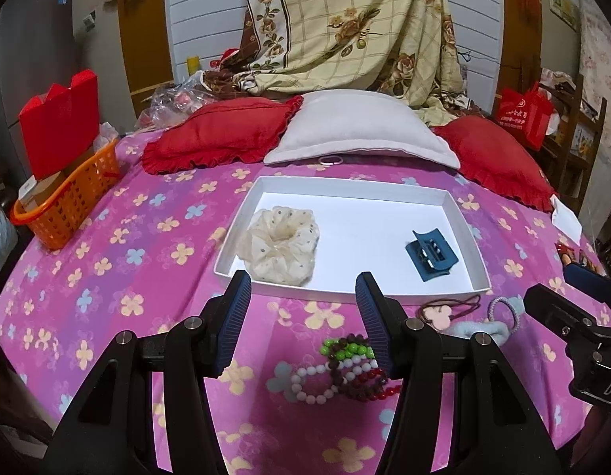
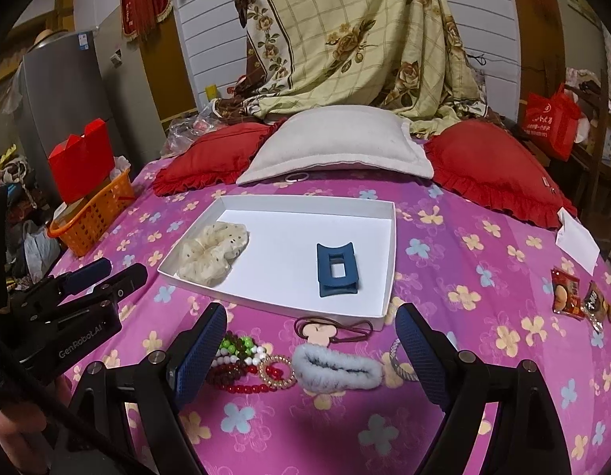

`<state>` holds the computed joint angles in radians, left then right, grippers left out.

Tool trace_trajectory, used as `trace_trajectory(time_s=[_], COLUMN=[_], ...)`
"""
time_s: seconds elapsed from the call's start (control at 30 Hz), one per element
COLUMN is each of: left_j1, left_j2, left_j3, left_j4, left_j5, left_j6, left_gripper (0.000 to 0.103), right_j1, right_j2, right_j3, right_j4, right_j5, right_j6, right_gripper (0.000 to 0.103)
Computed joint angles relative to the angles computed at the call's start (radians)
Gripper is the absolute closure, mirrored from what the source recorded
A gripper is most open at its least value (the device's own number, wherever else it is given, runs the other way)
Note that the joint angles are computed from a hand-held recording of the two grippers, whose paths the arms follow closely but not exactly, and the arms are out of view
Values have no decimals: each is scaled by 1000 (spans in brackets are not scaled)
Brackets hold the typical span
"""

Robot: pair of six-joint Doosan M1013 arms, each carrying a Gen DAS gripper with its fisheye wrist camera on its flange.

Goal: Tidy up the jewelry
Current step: 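Grasp the wooden bead bracelet with the left tool while the right grasps the grey headband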

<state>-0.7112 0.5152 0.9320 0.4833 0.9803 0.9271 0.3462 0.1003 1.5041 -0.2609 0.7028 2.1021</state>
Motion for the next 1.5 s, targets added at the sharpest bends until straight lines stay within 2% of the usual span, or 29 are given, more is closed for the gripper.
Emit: trace_trajectory(time_s=[0.17,0.27,0.4,0.53,0.63,0.7,0.77,0.9,1.07,1.17,1.33,1.37,1.47,1.5], left_j1=[-3,10,28,45,57,68,73,71,84,90,100,100,94,92], left_j2=[-5,-12,-23,-24,-15,-5,11,28,60,75,95,100,121,129], left_j3=[8,18,42,62,64,61,47,34,4,-11,-35,-42,-73,-83], left_j4=[-7,-59,-115,-175,-242,-311,-362,-380,-456,-477,-536,-546,-535,-532], left_j5=[3,-2,-9,1,13,17,35,43,80,99,116,120,158,170], left_j6=[6,22,36,60,102,148,190,236,268,279,334,346,375,377], left_gripper=[48,47,39,39,39,40,40,40,40,40,40,42,59,69], right_j1=[-2,-9,-26,-44,-57,-61,-64,-74,-83,-86,-99,-105,-112,-113], right_j2=[-10,-17,-25,-22,-23,-23,-20,-9,7,28,67,77,93,96], right_j3=[17,32,58,80,99,109,113,114,113,89,47,37,27,25], right_j4=[-3,-6,23,58,116,132,139,197,318,369,432,461,475,468], right_j5=[2,11,25,45,28,13,6,-4,-42,-14,39,61,78,85], right_j6=[-4,-3,-13,-29,-73,-93,-108,-165,-313,-443,-651,-691,-738,-733], right_gripper=[18,18,18,18,18,20,29,32,29,24,23,23,24,29])
